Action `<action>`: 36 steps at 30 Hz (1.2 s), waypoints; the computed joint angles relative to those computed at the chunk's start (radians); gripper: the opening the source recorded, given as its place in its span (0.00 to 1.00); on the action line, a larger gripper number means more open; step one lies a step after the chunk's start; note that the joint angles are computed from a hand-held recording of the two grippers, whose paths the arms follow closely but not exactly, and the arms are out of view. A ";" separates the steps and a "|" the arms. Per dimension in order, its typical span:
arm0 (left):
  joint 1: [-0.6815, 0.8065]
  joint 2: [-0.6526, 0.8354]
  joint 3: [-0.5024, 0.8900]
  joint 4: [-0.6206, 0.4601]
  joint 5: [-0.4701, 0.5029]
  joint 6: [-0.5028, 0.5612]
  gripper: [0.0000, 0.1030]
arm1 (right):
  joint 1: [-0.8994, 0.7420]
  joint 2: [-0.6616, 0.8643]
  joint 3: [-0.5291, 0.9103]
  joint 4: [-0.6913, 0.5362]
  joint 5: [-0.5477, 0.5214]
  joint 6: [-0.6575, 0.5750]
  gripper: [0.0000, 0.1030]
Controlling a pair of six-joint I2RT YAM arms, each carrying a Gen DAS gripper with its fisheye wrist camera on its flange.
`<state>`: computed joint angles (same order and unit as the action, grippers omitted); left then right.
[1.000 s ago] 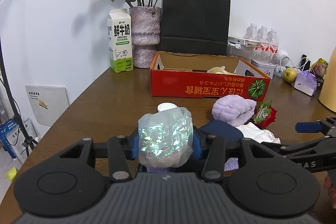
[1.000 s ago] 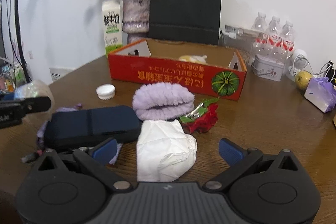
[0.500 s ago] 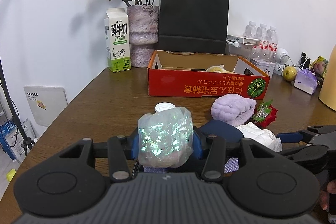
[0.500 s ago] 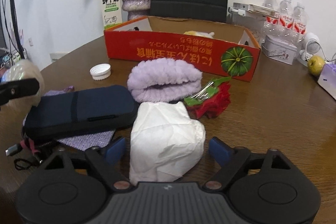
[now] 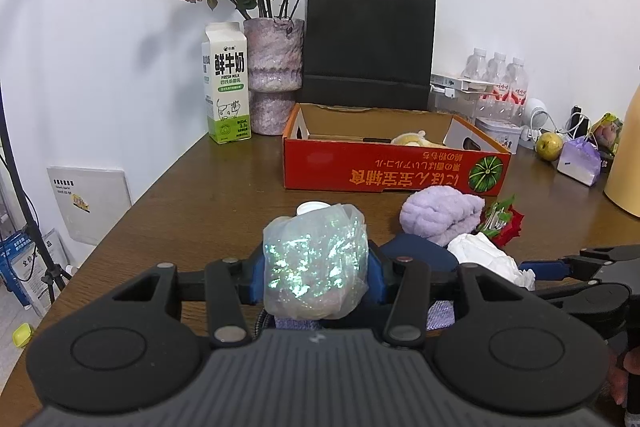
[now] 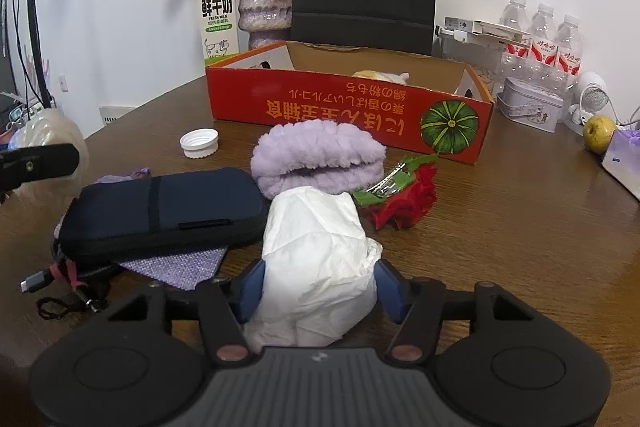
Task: Organize objects
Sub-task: 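Lift the plastic bag with the left tool while the right tool grasps the white cloth, then carry the iridescent bag and white cloth over the red box with both tools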
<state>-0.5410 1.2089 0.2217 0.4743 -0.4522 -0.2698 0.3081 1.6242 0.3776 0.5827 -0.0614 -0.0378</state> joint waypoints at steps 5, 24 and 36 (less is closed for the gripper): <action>0.000 -0.025 0.005 -0.023 0.008 0.004 0.47 | -0.006 -0.060 -0.033 -0.001 -0.007 0.007 0.55; 0.003 -0.050 0.146 -0.122 0.043 0.068 0.47 | 0.004 -0.305 -0.018 -0.131 0.020 -0.016 0.56; 0.037 0.072 0.271 -0.092 0.076 0.090 0.47 | -0.007 -0.309 0.070 -0.162 0.017 0.001 0.56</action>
